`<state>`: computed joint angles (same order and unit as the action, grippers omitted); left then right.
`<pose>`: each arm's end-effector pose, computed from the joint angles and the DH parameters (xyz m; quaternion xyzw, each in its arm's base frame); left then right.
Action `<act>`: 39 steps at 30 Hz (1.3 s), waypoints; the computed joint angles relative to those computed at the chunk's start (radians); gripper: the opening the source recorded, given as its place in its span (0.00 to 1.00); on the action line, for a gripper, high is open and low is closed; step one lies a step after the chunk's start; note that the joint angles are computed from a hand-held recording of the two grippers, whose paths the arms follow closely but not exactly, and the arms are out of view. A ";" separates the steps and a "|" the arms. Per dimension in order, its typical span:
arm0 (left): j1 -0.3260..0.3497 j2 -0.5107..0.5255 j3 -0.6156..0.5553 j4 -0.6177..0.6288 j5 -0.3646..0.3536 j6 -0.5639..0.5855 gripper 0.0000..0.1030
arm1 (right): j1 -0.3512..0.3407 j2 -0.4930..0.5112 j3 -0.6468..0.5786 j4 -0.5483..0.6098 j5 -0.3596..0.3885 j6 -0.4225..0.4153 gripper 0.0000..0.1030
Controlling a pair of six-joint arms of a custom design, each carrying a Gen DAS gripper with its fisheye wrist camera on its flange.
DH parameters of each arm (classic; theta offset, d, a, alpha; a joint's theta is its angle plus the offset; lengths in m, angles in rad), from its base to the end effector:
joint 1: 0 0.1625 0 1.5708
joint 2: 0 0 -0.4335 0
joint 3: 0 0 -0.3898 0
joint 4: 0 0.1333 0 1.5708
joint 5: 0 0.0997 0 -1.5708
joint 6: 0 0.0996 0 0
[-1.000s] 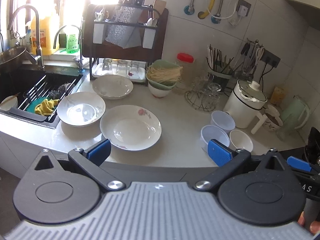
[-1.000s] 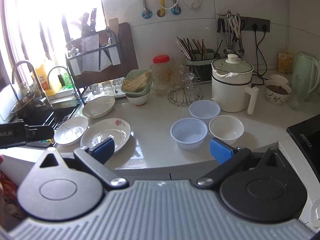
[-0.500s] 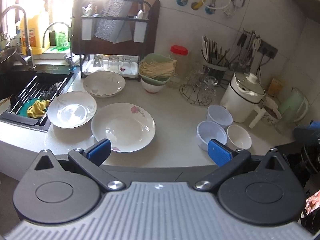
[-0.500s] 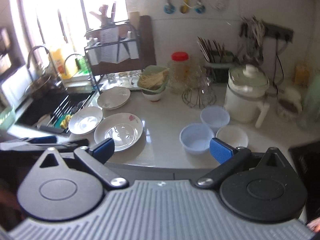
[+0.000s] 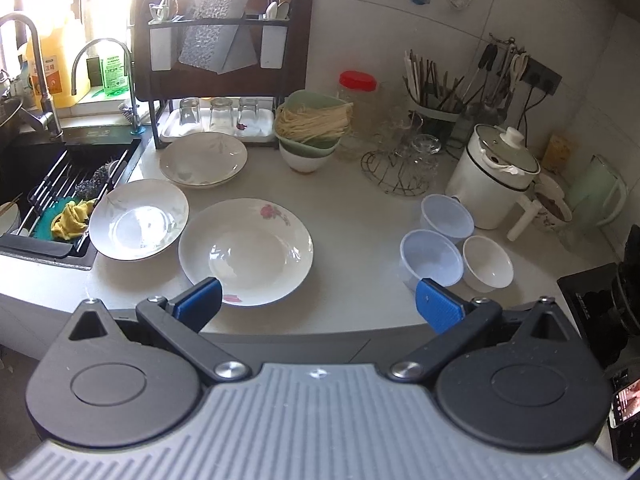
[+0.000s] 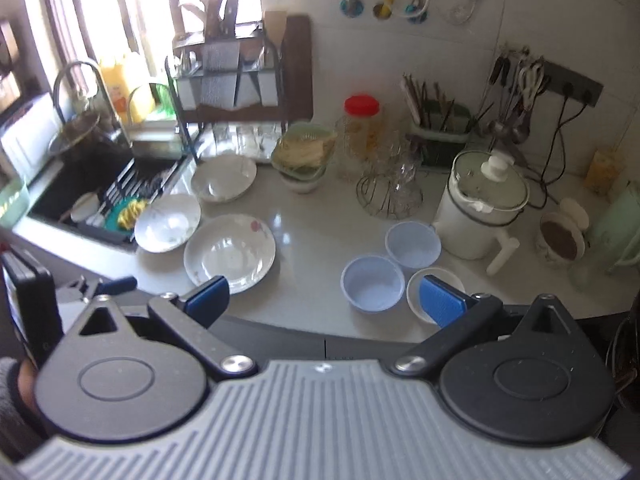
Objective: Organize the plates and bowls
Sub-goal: 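Move both grippers toward the white plates on the counter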
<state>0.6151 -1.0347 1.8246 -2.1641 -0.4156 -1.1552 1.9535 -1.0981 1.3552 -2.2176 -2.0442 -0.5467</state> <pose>-0.3489 -0.5213 0.1994 -0.0297 0.8349 -0.4323 0.3393 0.3430 -0.6168 0.4052 0.3868 -0.8729 0.1687 0.2447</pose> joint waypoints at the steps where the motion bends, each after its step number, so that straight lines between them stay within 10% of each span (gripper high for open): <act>1: 0.001 -0.002 -0.001 0.008 0.002 -0.007 1.00 | 0.001 0.010 -0.018 0.017 -0.002 -0.011 1.00; 12: -0.010 -0.082 0.028 0.274 0.041 -0.308 1.00 | 0.045 0.087 -0.135 -0.020 -0.001 -0.168 1.00; 24: -0.029 -0.146 0.042 0.545 0.053 -0.570 1.00 | 0.002 0.115 -0.128 0.073 -0.037 -0.113 1.00; 39: -0.001 -0.112 0.031 0.482 0.061 -0.504 1.00 | -0.124 0.061 0.120 -0.176 0.195 -0.184 1.00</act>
<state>0.6144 -1.1466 1.8560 -1.6823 -0.3550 -1.6590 1.8296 -1.0372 1.4755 -2.3933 -1.8491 -0.7311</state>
